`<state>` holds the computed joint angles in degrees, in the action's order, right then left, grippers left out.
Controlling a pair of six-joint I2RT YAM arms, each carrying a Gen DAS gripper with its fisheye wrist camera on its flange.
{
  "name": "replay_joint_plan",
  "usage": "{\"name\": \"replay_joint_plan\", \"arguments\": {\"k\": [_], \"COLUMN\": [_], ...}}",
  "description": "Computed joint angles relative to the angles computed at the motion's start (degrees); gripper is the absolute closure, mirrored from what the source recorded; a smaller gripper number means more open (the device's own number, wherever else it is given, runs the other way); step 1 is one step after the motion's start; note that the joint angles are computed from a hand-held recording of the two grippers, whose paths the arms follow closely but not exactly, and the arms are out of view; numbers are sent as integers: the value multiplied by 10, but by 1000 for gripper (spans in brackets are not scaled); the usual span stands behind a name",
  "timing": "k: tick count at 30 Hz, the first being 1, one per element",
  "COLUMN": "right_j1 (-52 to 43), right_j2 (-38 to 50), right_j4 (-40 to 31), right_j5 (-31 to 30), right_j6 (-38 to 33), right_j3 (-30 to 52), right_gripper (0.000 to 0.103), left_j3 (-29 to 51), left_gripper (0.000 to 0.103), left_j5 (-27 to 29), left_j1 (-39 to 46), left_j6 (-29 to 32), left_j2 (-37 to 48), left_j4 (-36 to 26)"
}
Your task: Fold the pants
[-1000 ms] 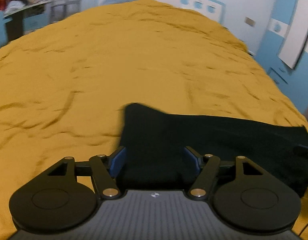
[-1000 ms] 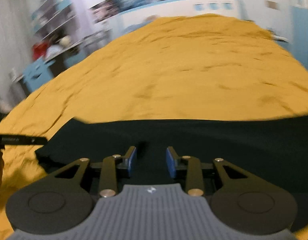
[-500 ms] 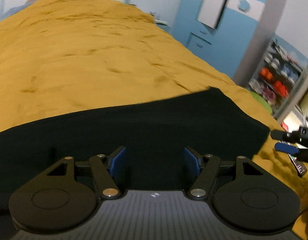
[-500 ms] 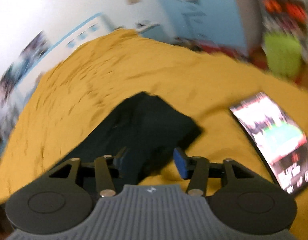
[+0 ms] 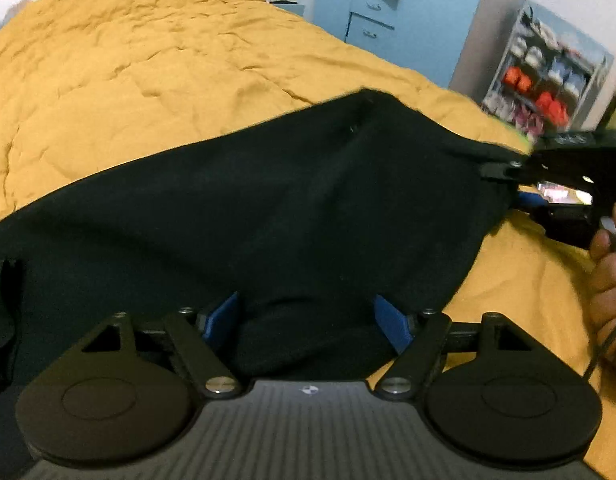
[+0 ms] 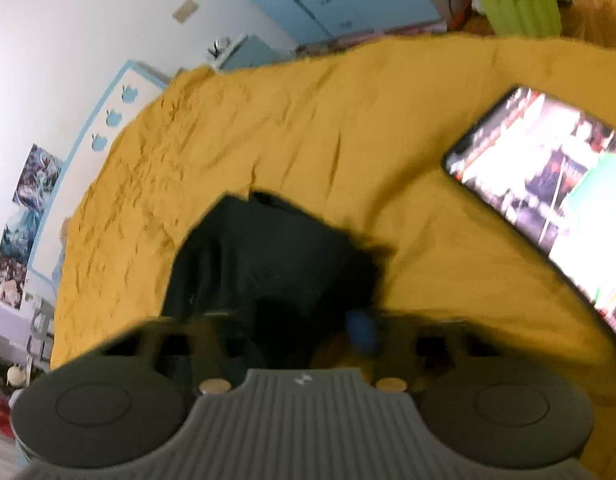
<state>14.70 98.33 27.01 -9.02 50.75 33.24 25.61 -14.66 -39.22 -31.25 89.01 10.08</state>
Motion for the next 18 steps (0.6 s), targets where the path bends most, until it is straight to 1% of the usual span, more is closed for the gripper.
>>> {"name": "replay_joint_plan", "arguments": {"k": [1, 2, 4, 6, 7, 8, 9, 10, 12, 14, 15, 17, 18], "right_j1": [-4, -4, 6, 11, 7, 3, 1, 1, 4, 8, 12, 25, 33], "right_j2": [-10, -16, -18, 0, 6, 4, -1, -4, -18, -28, -34, -43, -52], "right_j4": [27, 36, 12, -15, -6, 6, 15, 22, 18, 14, 10, 6, 2], "right_j5": [1, 3, 17, 26, 20, 13, 9, 8, 11, 15, 20, 33, 36], "right_j6": [-1, -11, -36, -44, -35, -30, -30, -33, -47, -51, -52, -66, -79], "right_j3": [-17, -24, -18, -3, -5, -12, -17, -20, -21, -19, -17, -8, -5], "right_gripper": [89, 90, 90, 90, 90, 90, 90, 90, 90, 90, 90, 90, 90], "left_j3": [-9, -17, -36, -45, -54, -67, -95, -113, -123, -115, -109, -102, -102], "left_gripper": [16, 16, 16, 17, 26, 32, 32, 32, 32, 32, 32, 31, 31], "left_j5": [10, 20, 39, 42, 29, 20, 4, -8, -28, -7, 10, 39, 29], "left_j1": [9, 19, 33, 37, 32, 35, 29, 26, 25, 45, 57, 65, 55], "left_j6": [-3, -5, -17, -25, -36, -42, -52, -58, -67, -76, -83, -74, -67], "left_j2": [-6, -6, 0, -5, -23, -42, -76, -100, -135, -140, -132, -97, -87], "left_j4": [7, 19, 50, 62, 64, 75, 105, 122, 103, 59, 39, 33, 38]}}
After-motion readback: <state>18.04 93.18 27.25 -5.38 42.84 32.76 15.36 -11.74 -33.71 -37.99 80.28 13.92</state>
